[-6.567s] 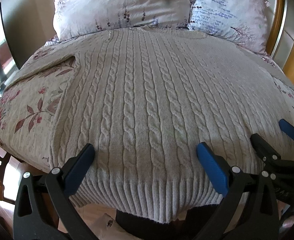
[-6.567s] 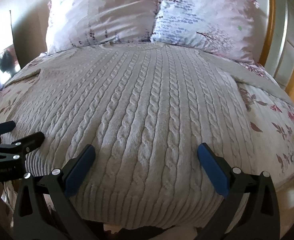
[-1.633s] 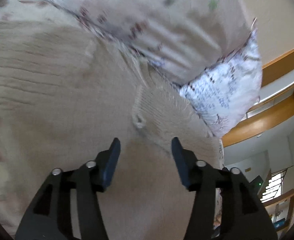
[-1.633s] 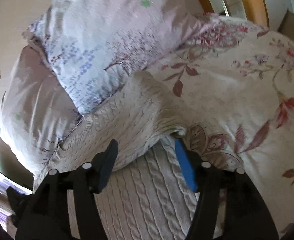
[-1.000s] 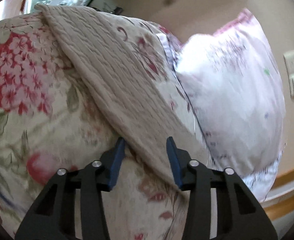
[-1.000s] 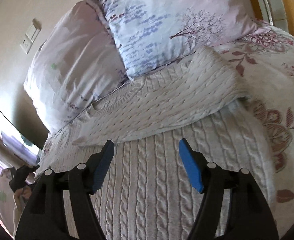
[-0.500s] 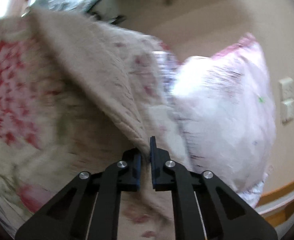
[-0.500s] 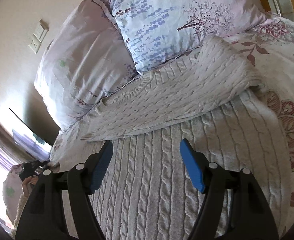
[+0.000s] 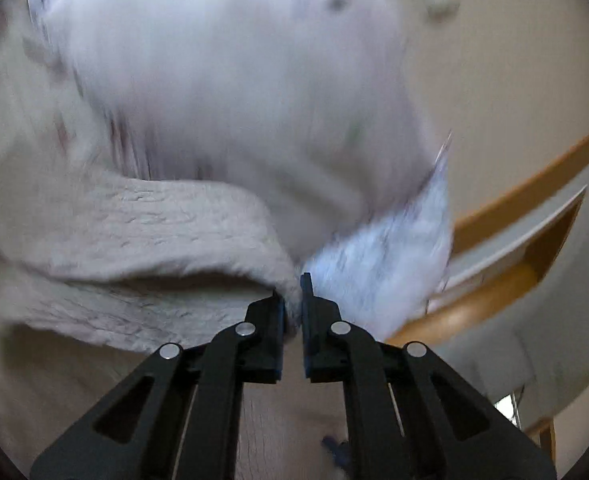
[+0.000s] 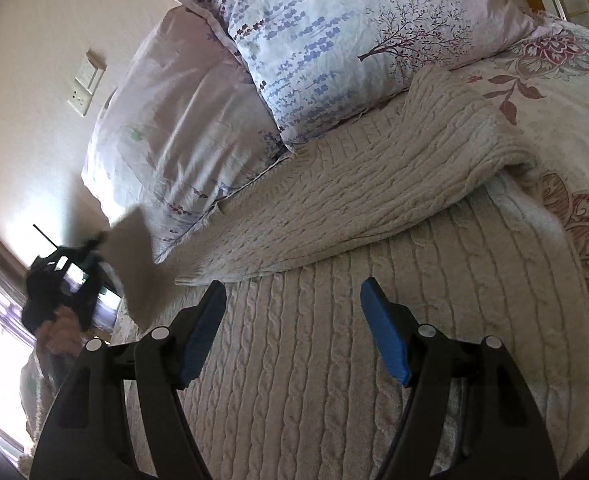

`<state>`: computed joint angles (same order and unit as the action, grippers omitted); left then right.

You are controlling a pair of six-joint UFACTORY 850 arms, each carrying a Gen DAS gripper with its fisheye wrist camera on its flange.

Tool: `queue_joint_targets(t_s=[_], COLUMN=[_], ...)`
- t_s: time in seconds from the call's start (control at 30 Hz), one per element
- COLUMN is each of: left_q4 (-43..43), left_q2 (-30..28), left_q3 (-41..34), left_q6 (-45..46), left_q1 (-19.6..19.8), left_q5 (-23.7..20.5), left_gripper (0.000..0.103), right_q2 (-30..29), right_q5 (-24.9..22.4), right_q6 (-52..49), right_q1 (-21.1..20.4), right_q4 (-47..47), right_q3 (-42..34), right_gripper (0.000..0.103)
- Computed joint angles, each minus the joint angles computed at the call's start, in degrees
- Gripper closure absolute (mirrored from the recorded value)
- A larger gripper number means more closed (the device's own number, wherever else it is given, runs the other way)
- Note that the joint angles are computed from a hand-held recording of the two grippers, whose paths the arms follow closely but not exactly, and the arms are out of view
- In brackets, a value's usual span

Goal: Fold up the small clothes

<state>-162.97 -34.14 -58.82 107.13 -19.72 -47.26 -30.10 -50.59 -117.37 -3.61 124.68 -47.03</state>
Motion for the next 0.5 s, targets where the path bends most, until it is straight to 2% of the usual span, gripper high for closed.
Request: queue_joint_targets(t_s=[0.07,0.17,0.23,0.27,0.4,0.5], left_q4=[5.17,8.55,6.10,4.18,-0.81,-3.83], left_q2=[-3.64,-6.24,-5.29,-4.63,-1.01,-0.49], left_q3=[-3.46,-4.51,-2.42,-1.51,3.39,4.31], left_q6=[-5.90,-12.45,-12.11,-11.09,-8.91,-10.02], left_q1=[-0.62,-0.69,-0.62,-0.54,1.40,2.36], left_q5=[2.35,1.86,1.38,1.56,1.56,2.49], left_gripper=[0.094,0.086,0.068,0.066,0.065,0.065], right_q2=[0.05,0.00,-0.09,-0.11,-0.25,-0.24], right_q5=[-0.06,-0.34,-0.77,-0.92,-1.71,-2.09], right_q6=[-0.07,0.03,0.20,0.28,0.65,0.65], right_q1=[0.01,0.04,0.00,-0.03,-0.19,-0.23], right_q4=[-0.02,-0.33,-0.70,-0.83,-1.36,-1.37], right_q3=[0.12,0.13,0.09,0.06,-0.02,0.08], right_gripper=[0.032,0.032,0.032,0.032,0.032,0.032])
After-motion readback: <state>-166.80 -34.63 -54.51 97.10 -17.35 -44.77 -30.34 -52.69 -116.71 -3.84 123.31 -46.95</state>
